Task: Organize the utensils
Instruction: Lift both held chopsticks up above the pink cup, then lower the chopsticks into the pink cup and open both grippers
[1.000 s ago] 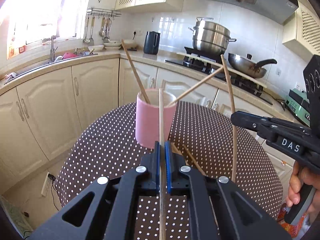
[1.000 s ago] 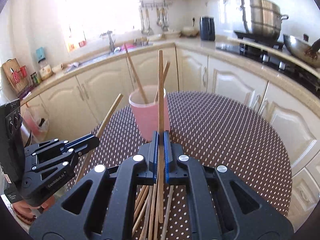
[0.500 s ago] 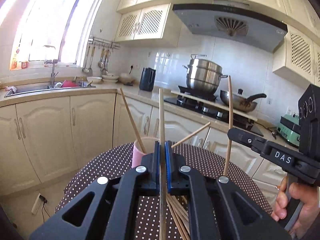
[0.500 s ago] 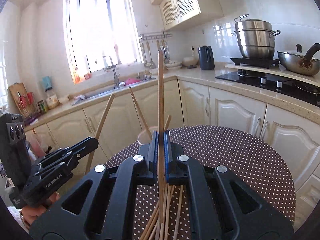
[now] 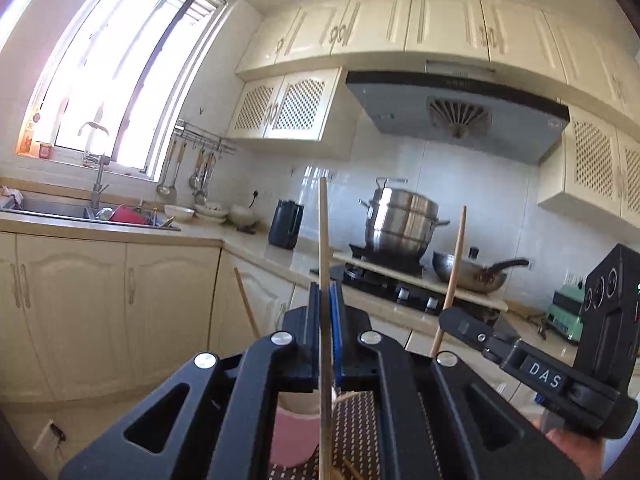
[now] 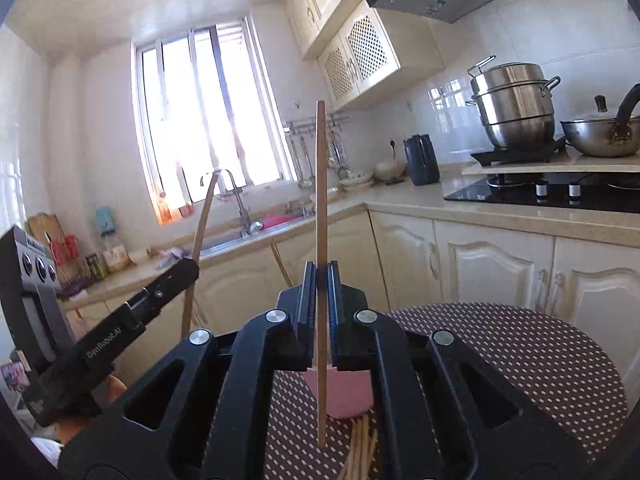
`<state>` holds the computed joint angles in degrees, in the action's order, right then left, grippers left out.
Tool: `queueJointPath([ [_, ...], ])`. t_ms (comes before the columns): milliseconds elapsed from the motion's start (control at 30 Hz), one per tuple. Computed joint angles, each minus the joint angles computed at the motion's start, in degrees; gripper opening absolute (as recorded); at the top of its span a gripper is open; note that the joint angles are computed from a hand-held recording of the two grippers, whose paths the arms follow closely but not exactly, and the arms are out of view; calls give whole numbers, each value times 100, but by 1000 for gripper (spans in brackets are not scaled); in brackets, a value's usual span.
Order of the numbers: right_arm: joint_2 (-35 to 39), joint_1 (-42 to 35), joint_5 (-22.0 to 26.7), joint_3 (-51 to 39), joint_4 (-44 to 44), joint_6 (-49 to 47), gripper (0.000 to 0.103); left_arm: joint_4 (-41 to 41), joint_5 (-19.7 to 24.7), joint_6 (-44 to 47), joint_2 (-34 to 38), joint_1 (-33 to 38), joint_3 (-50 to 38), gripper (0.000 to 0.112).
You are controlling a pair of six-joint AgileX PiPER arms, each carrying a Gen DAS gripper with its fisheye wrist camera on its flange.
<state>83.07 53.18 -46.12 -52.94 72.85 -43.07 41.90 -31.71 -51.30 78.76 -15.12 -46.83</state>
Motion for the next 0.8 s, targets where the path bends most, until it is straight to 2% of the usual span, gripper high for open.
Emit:
queueJointPath([
  [133, 405, -142, -55, -366, -524, 123, 6, -577, -485, 318, 447, -15, -264, 5],
  [267, 800, -255, -281, -620, -825, 151, 6, -975, -779, 523, 942, -76, -657, 5],
  [433, 1162, -415, -509, -746, -1201, 347, 6, -1432, -883, 765, 1518, -194, -1232, 5],
  [800, 1629, -780, -203, -941, -1613, 546, 6, -1997, -874, 1240, 2561, -393, -2210, 5],
])
